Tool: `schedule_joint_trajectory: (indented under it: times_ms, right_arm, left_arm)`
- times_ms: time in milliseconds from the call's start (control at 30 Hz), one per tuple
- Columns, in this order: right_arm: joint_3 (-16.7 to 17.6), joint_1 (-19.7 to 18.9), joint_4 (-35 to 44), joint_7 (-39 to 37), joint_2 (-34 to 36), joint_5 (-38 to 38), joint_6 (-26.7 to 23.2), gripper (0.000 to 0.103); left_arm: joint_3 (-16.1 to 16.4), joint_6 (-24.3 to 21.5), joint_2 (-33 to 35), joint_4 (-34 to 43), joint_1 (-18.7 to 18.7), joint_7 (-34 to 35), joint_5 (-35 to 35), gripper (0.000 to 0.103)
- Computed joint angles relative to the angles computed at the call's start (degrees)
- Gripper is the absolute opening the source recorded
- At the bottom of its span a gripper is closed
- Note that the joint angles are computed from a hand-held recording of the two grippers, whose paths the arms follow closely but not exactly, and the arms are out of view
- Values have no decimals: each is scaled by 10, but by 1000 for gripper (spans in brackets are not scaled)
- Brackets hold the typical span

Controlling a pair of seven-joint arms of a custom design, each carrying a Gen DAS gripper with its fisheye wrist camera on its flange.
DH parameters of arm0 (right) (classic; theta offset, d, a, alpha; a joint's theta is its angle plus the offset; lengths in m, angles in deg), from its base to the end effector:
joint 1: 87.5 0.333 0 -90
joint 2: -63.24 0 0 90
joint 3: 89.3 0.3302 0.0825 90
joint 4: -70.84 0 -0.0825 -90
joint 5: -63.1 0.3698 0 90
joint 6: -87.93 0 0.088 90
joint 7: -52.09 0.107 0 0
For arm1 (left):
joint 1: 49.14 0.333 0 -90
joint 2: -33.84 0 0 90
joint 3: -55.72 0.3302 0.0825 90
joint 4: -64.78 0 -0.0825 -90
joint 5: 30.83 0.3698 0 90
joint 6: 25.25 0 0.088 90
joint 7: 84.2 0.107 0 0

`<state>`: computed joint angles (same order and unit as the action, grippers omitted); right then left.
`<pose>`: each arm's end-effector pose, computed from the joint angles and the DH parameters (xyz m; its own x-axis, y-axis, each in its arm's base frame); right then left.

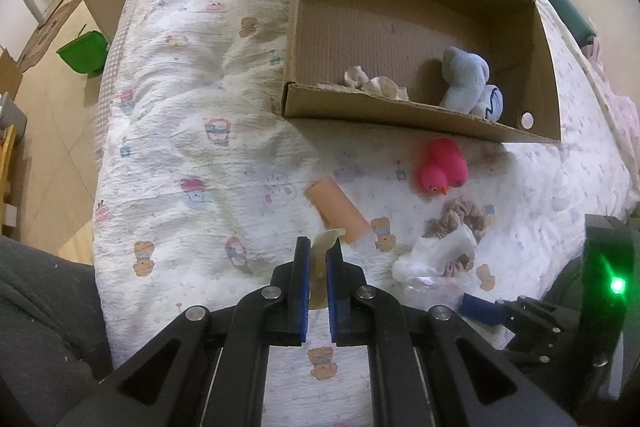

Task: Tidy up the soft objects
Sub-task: 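Grasp the clear plastic bag with googly eyes with the right gripper, then carry the plastic bag into the box and open the right gripper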

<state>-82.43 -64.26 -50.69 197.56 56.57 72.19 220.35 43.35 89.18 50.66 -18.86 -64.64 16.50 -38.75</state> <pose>0.4561 0.2705 0.5142 -0.4714 -0.8233 -0.3162 -0.8561 0.5133 -0.0603 0.5915 -0.2996 0.5615 -0.5873 -0.7956 0.1489 -0.7978 0.5380 -0.2721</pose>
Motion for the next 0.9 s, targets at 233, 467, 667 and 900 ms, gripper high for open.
schedule_joint_trajectory:
  times_ms: [233,467,667,900]
  right_arm:
    - [-4,4,-36,-6,-53,18,38,29]
    - [-10,-9,-63,-1,-108,-33,72,19]
    - [-6,-36,-80,26,-148,-101,102,18]
    - [-9,-56,-74,32,-165,-151,105,18]
  left_arm:
    - [0,6,-1,-3,-1,2,-1,7]
    - [-2,32,-14,-15,9,7,-26,7]
    - [-6,79,-37,-35,15,30,-49,7]
    - [-8,88,-25,2,7,42,-42,7]
